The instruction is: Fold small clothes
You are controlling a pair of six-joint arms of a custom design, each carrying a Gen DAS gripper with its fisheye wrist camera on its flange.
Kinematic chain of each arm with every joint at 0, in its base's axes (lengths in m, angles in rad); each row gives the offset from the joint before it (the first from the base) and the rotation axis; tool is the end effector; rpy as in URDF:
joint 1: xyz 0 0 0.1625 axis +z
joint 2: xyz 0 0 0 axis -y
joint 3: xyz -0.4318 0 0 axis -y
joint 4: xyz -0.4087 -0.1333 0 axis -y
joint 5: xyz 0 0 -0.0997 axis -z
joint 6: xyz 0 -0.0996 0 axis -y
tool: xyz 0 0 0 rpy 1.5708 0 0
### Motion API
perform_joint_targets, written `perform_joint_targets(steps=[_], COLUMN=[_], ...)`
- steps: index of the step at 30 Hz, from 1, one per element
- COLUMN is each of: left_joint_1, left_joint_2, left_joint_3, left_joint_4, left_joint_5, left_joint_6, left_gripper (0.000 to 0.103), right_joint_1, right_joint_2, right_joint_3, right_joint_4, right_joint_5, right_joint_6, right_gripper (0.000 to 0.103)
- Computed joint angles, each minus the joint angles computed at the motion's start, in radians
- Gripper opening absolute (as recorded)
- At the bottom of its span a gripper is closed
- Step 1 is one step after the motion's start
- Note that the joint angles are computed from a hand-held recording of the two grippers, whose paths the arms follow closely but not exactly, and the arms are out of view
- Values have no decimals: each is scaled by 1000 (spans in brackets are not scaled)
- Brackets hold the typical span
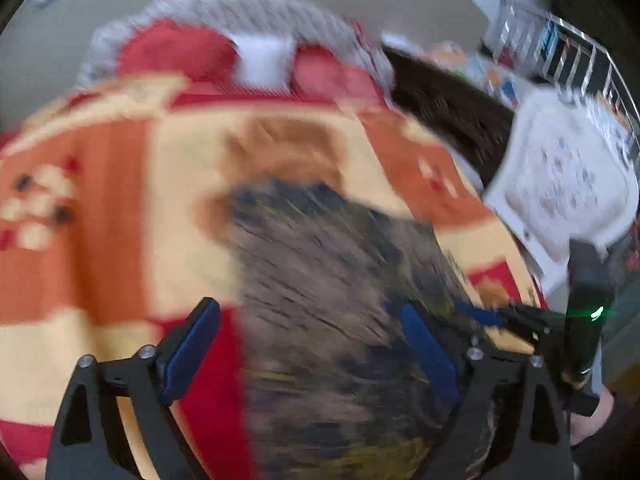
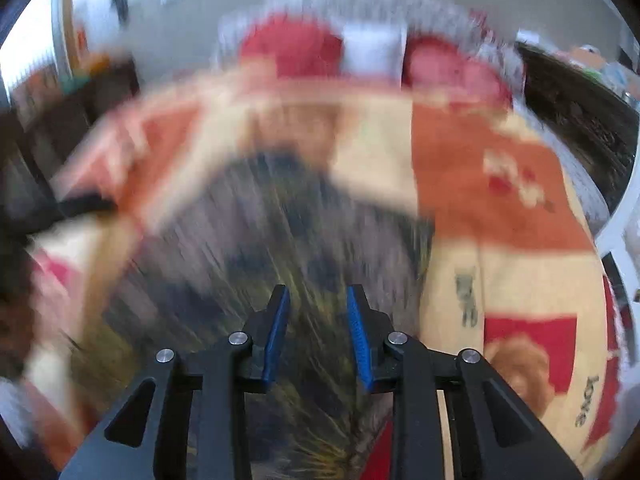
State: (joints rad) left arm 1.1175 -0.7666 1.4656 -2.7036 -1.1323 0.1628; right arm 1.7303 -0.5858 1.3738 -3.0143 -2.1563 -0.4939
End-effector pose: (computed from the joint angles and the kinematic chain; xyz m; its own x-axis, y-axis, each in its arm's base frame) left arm -0.1716 -0.7532 0.1591 -0.8159 0.3652 -0.4483 0.5367 0.7667 -0.3523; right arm 0.2008 -0.7554 0.1064 -0.7119 -0.1948 0.6747 -0.5263 0.7840 -0.3290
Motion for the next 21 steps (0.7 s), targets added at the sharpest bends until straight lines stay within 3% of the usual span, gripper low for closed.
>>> perform_joint_targets(steps=[2, 3, 7, 10, 13, 15, 17, 21], left_joint_1=[2, 3, 25, 48, 95, 135, 145, 148], left_joint_2=[54, 59, 41, -7, -27, 4, 18, 50], left_joint_3=[-31, -24, -68, -74, -97, -169, -192, -260], left_joint_4=[68, 39, 160, 185, 174, 259, 257, 391], left_joint_5=[94, 104, 41, -46, -134, -201, -241, -366], left_joint_6=[2, 10, -49, -52, -93, -159, -155, -118], left_gripper=[89, 92, 92, 92, 100, 100, 103, 103], right_joint_1=[-27, -35, -37, -49, -83, -113, -149, -187], right_joint_2=[-35, -48, -55, -119, -209, -248, -265, -237], right_joint_3=[49, 54, 59, 95, 197, 242, 258, 229], right_joint_4=[-36, -17, -16, 44, -39, -79, -80, -45], right_joint_5=[91, 116, 128, 192, 284, 330, 428, 586], right_joint_6=[32, 61, 35, 125, 257, 368, 472, 510], right_gripper=[44, 44, 45, 45, 48, 53, 53, 54])
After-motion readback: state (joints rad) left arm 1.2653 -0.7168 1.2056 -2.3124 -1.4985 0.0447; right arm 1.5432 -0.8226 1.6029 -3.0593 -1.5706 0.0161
